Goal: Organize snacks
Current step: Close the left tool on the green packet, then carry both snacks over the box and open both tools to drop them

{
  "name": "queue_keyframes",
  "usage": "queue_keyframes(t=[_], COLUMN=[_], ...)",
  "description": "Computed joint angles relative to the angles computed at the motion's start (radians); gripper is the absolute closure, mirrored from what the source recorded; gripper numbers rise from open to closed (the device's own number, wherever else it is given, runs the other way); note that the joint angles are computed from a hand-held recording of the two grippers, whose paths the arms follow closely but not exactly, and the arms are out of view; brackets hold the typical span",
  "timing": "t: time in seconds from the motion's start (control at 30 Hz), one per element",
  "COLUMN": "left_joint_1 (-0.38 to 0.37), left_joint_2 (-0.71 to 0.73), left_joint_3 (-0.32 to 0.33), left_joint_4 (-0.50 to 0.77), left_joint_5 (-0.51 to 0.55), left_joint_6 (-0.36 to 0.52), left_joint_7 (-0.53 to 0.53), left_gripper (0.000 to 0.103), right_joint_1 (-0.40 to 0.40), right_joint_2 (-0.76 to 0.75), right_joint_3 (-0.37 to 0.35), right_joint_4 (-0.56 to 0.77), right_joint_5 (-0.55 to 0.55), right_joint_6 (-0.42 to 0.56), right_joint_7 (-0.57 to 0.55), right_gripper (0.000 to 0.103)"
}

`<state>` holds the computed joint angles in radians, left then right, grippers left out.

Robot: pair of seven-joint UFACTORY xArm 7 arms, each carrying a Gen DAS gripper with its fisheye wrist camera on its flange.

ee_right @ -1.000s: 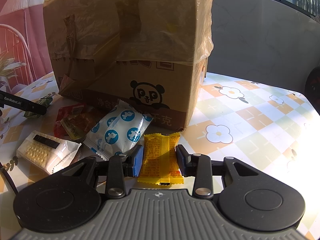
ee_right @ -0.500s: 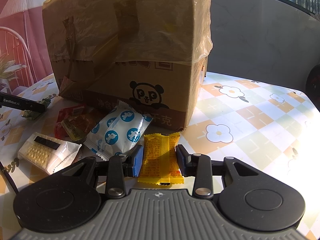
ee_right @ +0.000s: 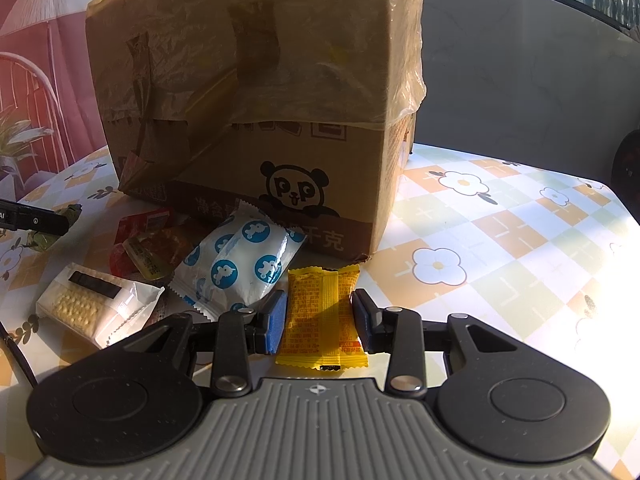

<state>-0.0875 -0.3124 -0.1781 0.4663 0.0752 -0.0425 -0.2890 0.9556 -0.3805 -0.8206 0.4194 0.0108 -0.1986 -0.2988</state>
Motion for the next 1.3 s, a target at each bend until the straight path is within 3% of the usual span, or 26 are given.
queue_keyframes(t=[0.1, 0.17, 0.4, 0.53, 0.63, 0.77, 0.9, 1.03, 1.17, 1.23, 1.3], left_joint_1=[-0.036, -0.006, 0.01, 0.031, 0.211, 0.338, 0.263, 0.179, 0.039, 0.082, 0.061], left_joint_2=[-0.005, -0.012, -0.033, -0.058, -0.085, -0.081, -0.018, -0.014, -0.032, -0.014, 0.037], left_joint_3=[0.031, 0.0, -0.003, -0.008, -0.173, -0.294, -0.238, -0.149, 0.07, 0.063, 0.113], left_joint_4=[-0.011, -0.018, -0.024, -0.005, 0.041, 0.131, 0.221, 0.201, 0.13, 0.129, 0.135], left_joint_5=[-0.024, -0.021, -0.042, -0.047, -0.066, -0.1, -0.116, -0.137, -0.116, -0.127, -0.108], left_joint_6=[-0.026, -0.046, -0.099, -0.132, -0.163, -0.244, -0.249, -0.252, -0.216, -0.181, -0.176], left_joint_7=[-0.003, -0.011, -0.007, 0.007, 0.015, 0.061, 0.107, 0.135, 0.106, 0.108, 0.119], left_gripper=[0.063, 0.063, 0.063, 0.063, 0.067, 0.068, 0.068, 0.067, 0.046, 0.046, 0.046], right_joint_1=[-0.013, -0.041, -0.312, -0.359, -0.313, -0.219, -0.105, -0.061, -0.097, -0.121, -0.148], right_joint_2=[-0.009, -0.022, -0.087, -0.16, -0.209, -0.21, -0.159, -0.126, -0.16, -0.17, -0.18], right_joint_3=[0.015, 0.047, 0.323, 0.372, 0.342, 0.283, 0.201, 0.168, 0.191, 0.209, 0.229], right_joint_4=[-0.003, -0.015, -0.083, -0.091, -0.051, 0.048, 0.16, 0.184, 0.141, 0.122, 0.103], right_joint_5=[0.001, 0.01, 0.06, 0.074, 0.06, -0.003, -0.074, -0.121, -0.136, -0.122, -0.112], right_joint_6=[0.011, 0.01, 0.059, 0.051, 0.013, -0.069, -0.089, -0.109, -0.073, -0.075, -0.075], right_joint_7=[-0.004, -0.005, 0.052, 0.056, 0.042, 0.032, 0.06, 0.108, 0.139, 0.15, 0.163], right_gripper=[0.065, 0.066, 0.066, 0.066, 0.066, 0.066, 0.066, 0.066, 0.066, 0.066, 0.066])
